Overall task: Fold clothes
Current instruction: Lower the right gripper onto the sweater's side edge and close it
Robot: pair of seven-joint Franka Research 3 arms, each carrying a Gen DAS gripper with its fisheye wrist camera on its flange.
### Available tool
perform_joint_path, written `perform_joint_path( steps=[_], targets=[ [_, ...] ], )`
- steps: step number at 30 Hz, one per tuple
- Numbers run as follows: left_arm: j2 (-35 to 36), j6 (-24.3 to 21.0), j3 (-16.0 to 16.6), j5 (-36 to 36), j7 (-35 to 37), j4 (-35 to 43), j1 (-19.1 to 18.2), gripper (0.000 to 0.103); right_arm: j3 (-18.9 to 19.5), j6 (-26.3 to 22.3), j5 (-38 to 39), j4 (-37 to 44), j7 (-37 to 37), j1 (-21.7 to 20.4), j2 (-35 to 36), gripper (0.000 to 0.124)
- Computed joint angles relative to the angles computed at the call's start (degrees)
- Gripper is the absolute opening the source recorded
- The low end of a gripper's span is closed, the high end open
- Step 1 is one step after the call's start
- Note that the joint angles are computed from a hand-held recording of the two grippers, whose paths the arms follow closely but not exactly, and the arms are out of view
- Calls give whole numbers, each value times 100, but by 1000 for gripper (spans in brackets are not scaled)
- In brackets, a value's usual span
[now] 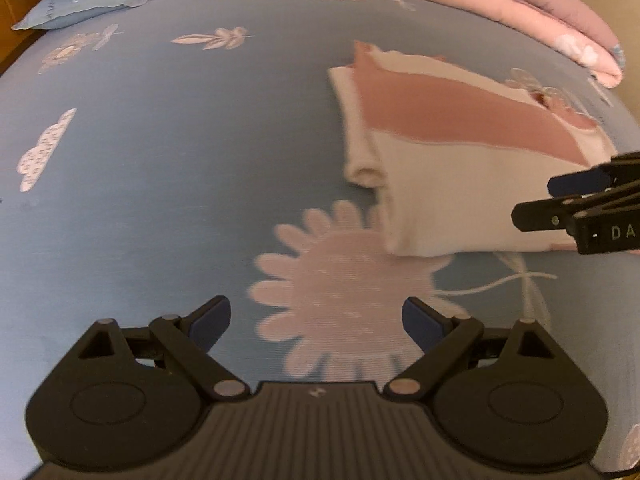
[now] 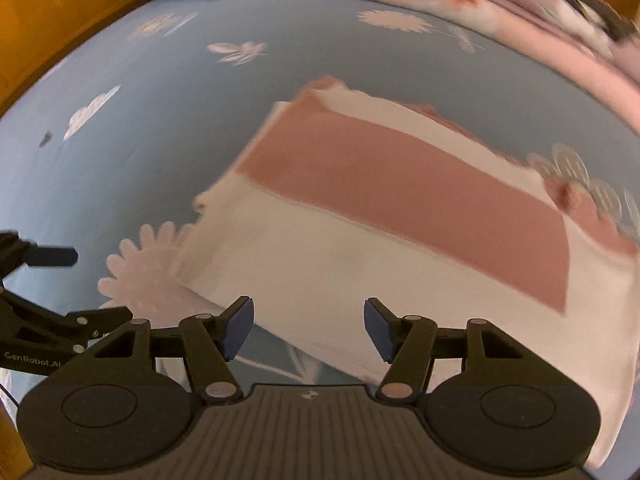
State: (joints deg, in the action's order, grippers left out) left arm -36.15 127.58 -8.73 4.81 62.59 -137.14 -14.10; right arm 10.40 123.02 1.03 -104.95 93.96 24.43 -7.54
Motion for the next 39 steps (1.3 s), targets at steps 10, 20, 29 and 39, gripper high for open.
perform_joint_path(
  steps=[10,20,29,39],
  targets=[
    [-225,-76,431,165,463,-146,472,93,264,-187,-1709,1272,648,793,1215,71],
    [1,401,779,-22,911,-88,897,93,-255,-1172,-3743,2538,1546,2020,2585,71],
    [79,641,878,-396,964,-164,1049,93,-586,-1520,-4414,2913,1532,2438,2984,70],
    [163,774,908,-579,1042,-174,1062,93,-637,-1739,-4223,3189,1351,2503,3149,43]
  ],
)
